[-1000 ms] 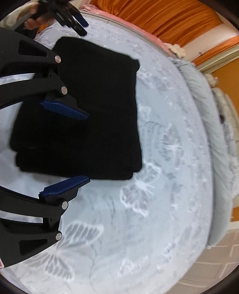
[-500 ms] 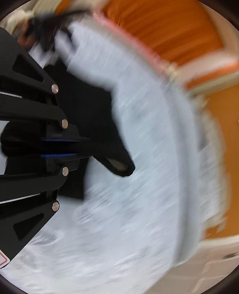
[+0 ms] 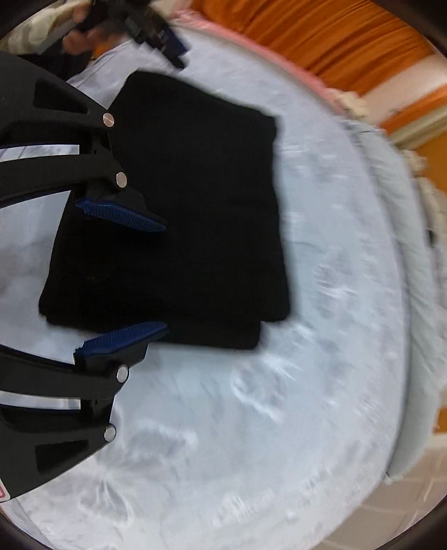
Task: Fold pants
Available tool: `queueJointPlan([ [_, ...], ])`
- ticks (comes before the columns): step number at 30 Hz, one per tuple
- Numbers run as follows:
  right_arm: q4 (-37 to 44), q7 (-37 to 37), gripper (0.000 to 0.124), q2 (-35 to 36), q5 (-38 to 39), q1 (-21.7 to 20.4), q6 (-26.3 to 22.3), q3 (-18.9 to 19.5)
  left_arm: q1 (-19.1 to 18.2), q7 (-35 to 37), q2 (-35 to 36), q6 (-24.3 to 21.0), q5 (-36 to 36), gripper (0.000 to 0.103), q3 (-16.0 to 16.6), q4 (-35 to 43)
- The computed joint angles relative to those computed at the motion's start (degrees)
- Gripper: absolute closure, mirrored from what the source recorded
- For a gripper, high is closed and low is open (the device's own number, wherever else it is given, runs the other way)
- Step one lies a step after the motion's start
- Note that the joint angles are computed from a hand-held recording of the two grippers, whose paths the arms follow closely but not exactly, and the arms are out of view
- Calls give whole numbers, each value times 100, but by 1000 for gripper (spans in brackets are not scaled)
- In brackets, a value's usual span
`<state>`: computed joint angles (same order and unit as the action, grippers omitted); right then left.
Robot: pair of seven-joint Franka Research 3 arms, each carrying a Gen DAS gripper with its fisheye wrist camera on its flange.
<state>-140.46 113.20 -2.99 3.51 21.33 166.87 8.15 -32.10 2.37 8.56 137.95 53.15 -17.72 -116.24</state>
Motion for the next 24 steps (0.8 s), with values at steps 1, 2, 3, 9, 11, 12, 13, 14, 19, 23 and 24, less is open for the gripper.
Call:
queueJointPlan([
  [1,27,454,100,29,-609,-206,36,226,-6,13,3,-22,9,10,-2,6],
  [2,88,1016,109,8,-1439,-322,5,349,-8,26,6,-42,9,10,-2,14],
  [3,105,1253,112,-173,-1866,-239,96,310,-3,4,-8,-43,13,10,5,3],
  [9,-394,1301,111,-1141,-1891,-957,1102,986,67,-152,-91,43,16,10,10,-75],
  [11,-174,1102,98,-729,-1601,-930,-89,806,75,-42,-24,26,-66,10,-4,-29],
  [12,-41,1520,97,-465,-1883,-1086,-742,828,68,28,20,-17,-101,10,-8,8],
  [13,-11,2064,95,-344,-2266,-1274,-1076,918,57,116,68,-74,-142,10,-10,49],
  [14,-77,2206,94,-385,-2314,-1263,-1090,854,48,162,83,-101,-172,10,-6,65],
  [19,-776,2187,66,-1058,-2142,-1225,512,645,86,69,2,220,-277,9,22,-45],
  [23,-397,1156,60,-587,-945,-478,534,120,132,430,198,465,-670,9,-1,40],
  [24,-180,818,60,-354,-578,-264,350,32,136,513,249,494,-795,9,3,55],
])
